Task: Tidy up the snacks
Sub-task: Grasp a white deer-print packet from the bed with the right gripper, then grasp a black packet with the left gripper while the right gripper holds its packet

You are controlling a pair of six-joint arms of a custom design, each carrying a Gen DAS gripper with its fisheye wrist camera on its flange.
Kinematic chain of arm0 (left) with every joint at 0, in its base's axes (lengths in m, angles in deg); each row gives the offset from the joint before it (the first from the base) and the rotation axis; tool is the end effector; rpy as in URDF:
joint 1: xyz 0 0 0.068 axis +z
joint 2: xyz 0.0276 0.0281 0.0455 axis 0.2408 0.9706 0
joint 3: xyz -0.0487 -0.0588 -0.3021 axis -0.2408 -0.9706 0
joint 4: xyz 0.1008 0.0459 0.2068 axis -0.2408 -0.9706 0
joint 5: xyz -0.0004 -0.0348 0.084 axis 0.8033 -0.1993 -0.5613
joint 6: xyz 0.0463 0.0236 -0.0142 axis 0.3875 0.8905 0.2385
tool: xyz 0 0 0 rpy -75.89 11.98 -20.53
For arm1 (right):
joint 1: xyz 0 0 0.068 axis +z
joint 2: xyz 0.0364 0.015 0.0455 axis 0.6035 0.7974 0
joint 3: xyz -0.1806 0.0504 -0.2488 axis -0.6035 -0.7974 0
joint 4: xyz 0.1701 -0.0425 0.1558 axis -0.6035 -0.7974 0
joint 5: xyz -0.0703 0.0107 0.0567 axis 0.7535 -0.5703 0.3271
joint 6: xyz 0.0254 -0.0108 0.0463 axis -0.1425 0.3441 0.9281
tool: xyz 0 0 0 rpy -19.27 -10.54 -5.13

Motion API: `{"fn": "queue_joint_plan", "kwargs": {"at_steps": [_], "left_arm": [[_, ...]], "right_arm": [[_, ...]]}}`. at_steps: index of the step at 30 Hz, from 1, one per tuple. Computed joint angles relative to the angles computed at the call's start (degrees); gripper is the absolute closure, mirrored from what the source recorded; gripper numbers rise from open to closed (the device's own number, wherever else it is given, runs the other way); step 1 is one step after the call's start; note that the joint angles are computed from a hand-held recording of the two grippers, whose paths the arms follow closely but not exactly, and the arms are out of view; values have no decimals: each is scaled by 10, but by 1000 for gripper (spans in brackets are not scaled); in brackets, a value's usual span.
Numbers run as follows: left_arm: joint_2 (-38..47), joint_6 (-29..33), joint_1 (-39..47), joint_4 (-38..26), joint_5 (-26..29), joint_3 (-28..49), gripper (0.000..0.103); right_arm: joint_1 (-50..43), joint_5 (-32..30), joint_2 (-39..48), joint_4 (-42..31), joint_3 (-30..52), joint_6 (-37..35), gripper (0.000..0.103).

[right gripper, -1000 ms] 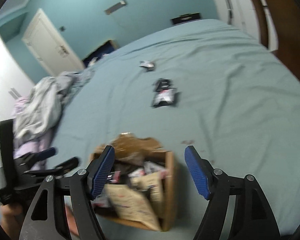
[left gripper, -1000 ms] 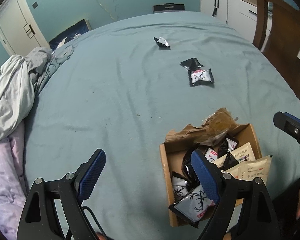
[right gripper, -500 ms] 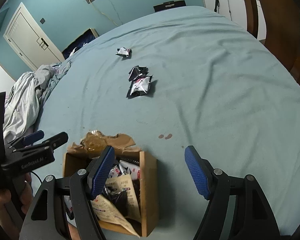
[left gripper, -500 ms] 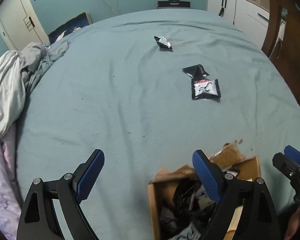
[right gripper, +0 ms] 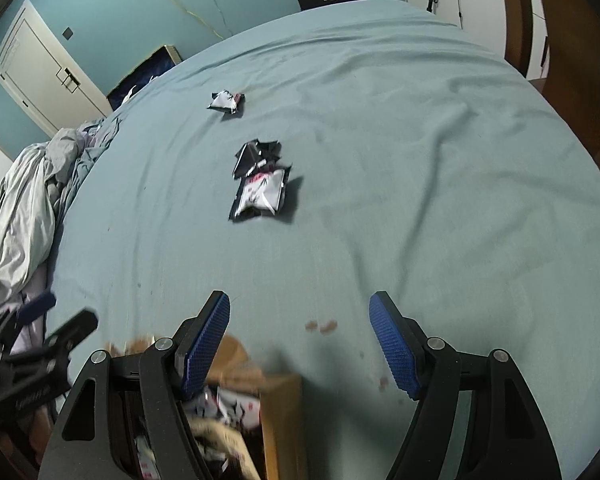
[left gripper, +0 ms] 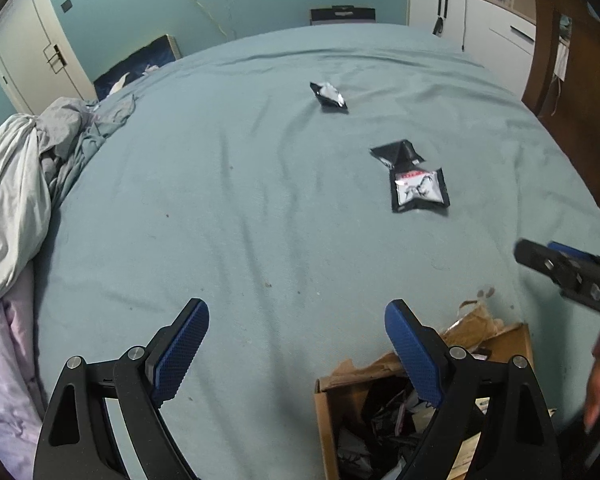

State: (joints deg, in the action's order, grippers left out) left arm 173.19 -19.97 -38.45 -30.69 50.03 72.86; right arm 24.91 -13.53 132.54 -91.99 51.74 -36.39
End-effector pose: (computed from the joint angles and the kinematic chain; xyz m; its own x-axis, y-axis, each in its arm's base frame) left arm 0.1530 -0.1755 0.1918 -0.8858 0.1240 -0.4471 0.0859 0.9908 0.1046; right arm 0.1804 -0.0240 0.1805 -0.8747 0.1184 -0.4700 -0.0529 0.9406 0.3354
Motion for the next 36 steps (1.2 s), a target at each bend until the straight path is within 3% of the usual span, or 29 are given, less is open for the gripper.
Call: {"fn": "queue_joint_plan", "kwargs": {"at_steps": [7, 21, 26, 28, 29, 36], "left_arm": [[-1, 10, 3, 3, -9, 6, 12], [7, 27, 39, 36, 20, -9, 11], [10, 32, 53, 45, 29, -15, 11], [13, 34, 56, 48, 32, -15, 11], [14, 35, 56, 49, 32, -15, 11], [11, 24, 46, 41, 13, -19, 11]], "right_arm": [[42, -30, 135, 45, 71, 26, 31], [141, 35, 338, 106, 214, 92, 31], [173, 78, 376, 83, 251, 68, 31], [166, 62, 372, 95, 242, 69, 52], [158, 47, 372, 99, 239, 70, 76], [117, -9, 355, 95, 218, 55, 84]]}}
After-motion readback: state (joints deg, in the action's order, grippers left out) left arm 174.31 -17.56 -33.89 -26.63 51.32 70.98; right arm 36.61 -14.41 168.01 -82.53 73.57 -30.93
